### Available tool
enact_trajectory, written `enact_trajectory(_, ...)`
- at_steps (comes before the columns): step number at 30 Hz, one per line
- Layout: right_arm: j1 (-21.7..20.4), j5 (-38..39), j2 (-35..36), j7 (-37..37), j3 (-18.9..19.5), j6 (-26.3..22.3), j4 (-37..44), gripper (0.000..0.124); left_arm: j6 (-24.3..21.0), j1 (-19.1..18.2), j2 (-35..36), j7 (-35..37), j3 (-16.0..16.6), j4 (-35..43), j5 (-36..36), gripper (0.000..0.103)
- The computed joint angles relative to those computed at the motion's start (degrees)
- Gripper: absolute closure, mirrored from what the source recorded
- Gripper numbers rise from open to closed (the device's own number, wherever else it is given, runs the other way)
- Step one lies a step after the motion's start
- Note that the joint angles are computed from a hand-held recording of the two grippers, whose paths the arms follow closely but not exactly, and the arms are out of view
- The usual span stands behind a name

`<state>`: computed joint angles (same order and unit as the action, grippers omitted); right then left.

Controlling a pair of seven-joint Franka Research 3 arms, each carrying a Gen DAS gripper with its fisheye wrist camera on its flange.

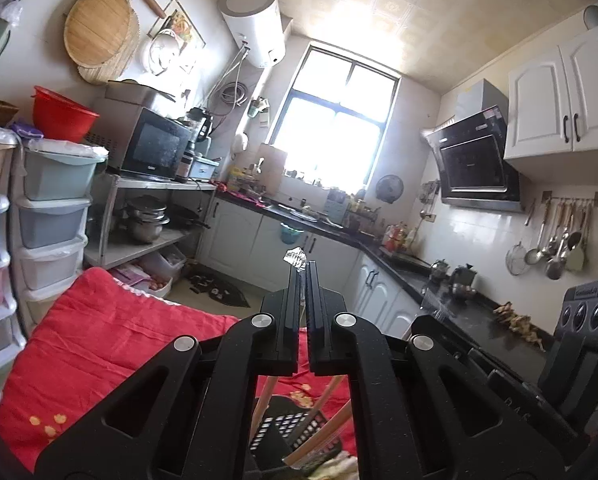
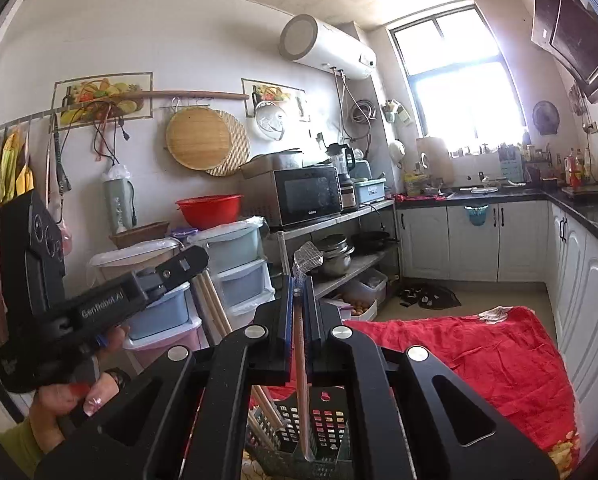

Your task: Organize utensils

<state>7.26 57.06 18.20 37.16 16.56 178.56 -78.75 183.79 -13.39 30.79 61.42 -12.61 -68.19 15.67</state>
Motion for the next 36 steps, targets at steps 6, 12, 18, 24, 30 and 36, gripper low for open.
enact_trajectory(6,1.45,-4.63,3.45,4.93,-1.40,1.28,1.91,0.119,-2.67,0.86,1.97,1.20,-1.26,1.17,-0.49,0.102)
enact_trajectory(12,3.29,-12.53,5.01,13.42,-4.28,2.36,0.88,0.119,-4.89,2.23,2.79,3.61,-3.31,0.68,-2.28,0.102)
enact_trajectory(18,5.71,-19.89,4.76,22.82,-8.42,2.03,-1.21,0.119,-5.71,3.06,2.60,5.69,-4.65,-0.87,-4.47,0.102)
enact_trajectory(24,5.71,-25.28,3.97,29.38,-9.52,1.14,-3.22,0.106,-6.15,2.77,1.54,5.46,-3.82,-2.95,-5.56,0.084)
enact_trajectory(30,3.78,-27.01,2.24,32.21,-7.89,1.63,-6.31,0.095,-6.44,2.87,-0.31,4.74,-3.18,-5.72,-5.92,0.064)
enact_trajectory(36,3.27,-27.85,-0.15,33.49,-8.11,1.89,-9.87,0.085,-4.44,3.21,-3.05,3.34,-2.62,-9.98,-5.58,0.040)
